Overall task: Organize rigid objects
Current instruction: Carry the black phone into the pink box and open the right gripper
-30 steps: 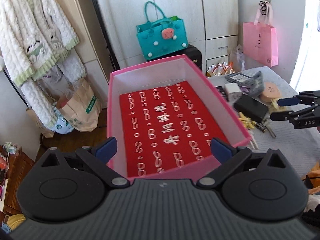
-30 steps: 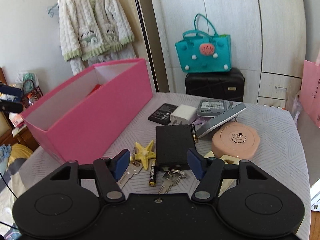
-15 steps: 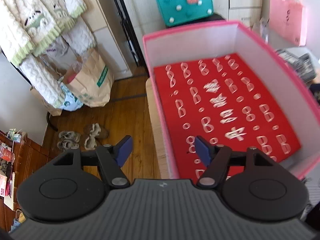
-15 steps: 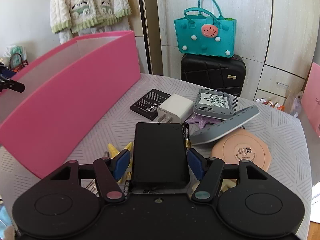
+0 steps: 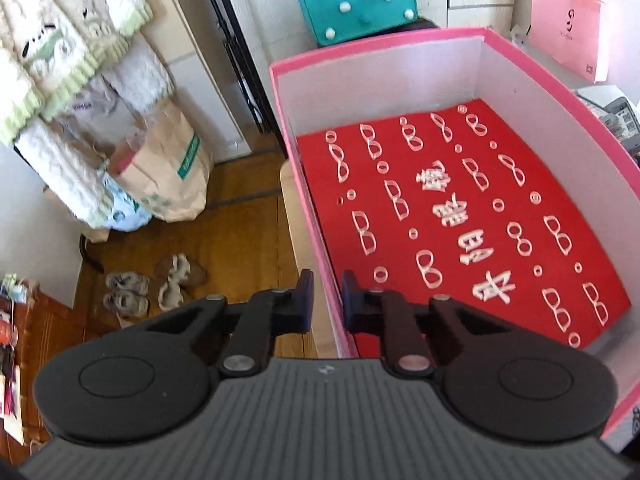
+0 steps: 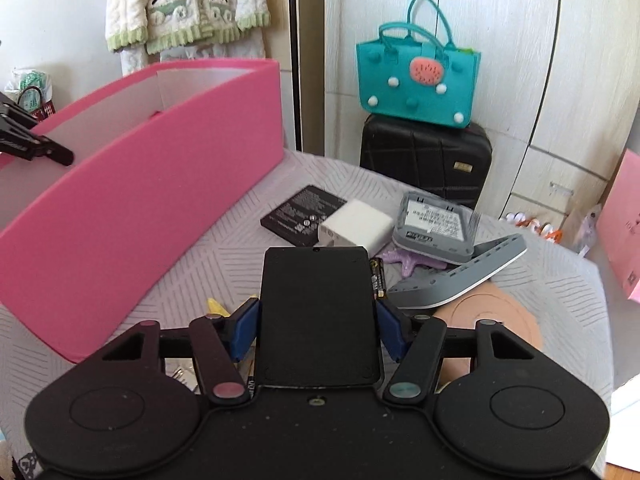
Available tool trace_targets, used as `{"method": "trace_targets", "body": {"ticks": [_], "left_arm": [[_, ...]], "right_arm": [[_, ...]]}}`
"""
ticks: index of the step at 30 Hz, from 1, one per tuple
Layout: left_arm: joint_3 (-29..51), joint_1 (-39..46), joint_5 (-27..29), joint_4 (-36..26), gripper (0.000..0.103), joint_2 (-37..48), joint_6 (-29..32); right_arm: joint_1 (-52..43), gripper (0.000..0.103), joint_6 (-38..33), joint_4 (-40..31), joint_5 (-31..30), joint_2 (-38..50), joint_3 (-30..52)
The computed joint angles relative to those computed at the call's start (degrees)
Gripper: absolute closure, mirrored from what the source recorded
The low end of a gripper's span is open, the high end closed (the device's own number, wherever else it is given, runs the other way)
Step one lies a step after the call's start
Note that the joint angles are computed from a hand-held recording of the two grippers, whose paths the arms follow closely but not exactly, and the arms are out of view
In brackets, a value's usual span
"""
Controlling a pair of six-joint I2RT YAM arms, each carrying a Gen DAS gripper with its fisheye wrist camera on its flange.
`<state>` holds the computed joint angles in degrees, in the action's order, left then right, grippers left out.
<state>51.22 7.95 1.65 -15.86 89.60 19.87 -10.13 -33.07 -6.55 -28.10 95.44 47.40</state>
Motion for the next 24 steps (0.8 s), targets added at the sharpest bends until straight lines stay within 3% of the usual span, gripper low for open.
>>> {"method": "trace_targets", "body": {"ticks": [12,20,24], "left_arm": [[-5.93,-2.35,-2.37,9.96,0.096,-2.1,3.97],[-5.57,-2.44,0.67,8.42,0.095,-2.61,3.8],[-5.11,-0.33,4.57,4.79,0.094,-4.6,4.58]], "right_arm": [[-2.62,0.037,-0.93,-6.16,-3.22,-6.23,-0.03],[-3.83,0.036,0.47,-10.62,-8.51,-10.29,2.41],[-2.29,0.036,-4.88,-17.53,-11.93,-12.74,5.74]]}}
